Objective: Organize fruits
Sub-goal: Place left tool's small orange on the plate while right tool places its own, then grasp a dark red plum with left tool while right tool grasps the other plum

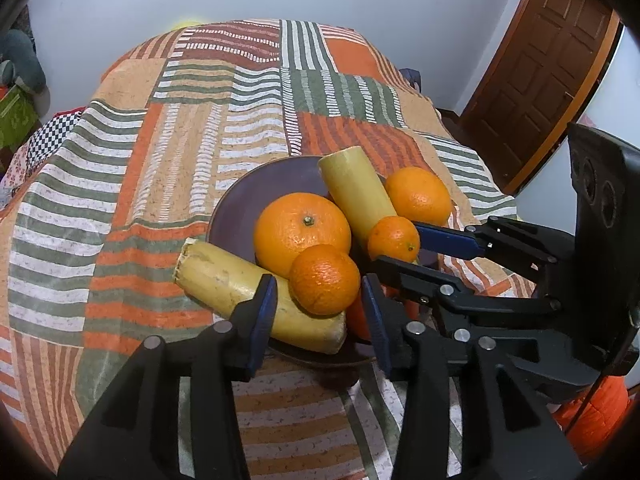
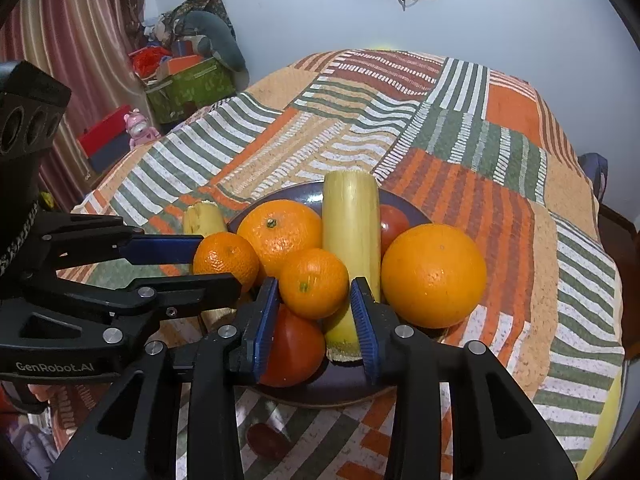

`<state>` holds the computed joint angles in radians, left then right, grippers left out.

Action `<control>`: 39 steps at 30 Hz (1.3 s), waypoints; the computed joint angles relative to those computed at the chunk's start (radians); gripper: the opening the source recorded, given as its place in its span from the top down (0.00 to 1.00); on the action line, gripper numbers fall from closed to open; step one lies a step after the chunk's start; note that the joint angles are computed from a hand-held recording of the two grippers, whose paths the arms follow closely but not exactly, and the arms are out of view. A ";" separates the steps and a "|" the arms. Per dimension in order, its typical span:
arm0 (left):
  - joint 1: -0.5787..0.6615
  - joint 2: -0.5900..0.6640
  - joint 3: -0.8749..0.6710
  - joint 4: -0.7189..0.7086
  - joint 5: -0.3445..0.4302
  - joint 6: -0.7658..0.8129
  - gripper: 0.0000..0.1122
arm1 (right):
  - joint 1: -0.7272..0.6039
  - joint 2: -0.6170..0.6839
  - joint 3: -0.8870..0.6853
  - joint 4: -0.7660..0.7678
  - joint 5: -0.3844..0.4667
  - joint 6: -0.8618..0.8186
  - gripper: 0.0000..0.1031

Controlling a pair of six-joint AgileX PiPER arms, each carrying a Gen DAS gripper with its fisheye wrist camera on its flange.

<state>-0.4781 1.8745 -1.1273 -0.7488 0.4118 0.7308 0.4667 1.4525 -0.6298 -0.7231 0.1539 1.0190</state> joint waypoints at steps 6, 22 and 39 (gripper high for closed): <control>-0.007 -0.046 0.041 -0.002 -0.018 0.008 0.58 | 0.020 -0.027 0.006 -0.009 0.026 0.019 0.63; 0.001 -0.152 0.176 0.045 -0.028 -0.026 0.58 | 0.119 -0.166 0.102 -0.021 0.116 0.133 0.56; -0.071 -0.046 0.199 0.071 -0.068 -0.057 0.58 | 0.125 -0.112 0.190 0.177 -0.003 0.026 0.56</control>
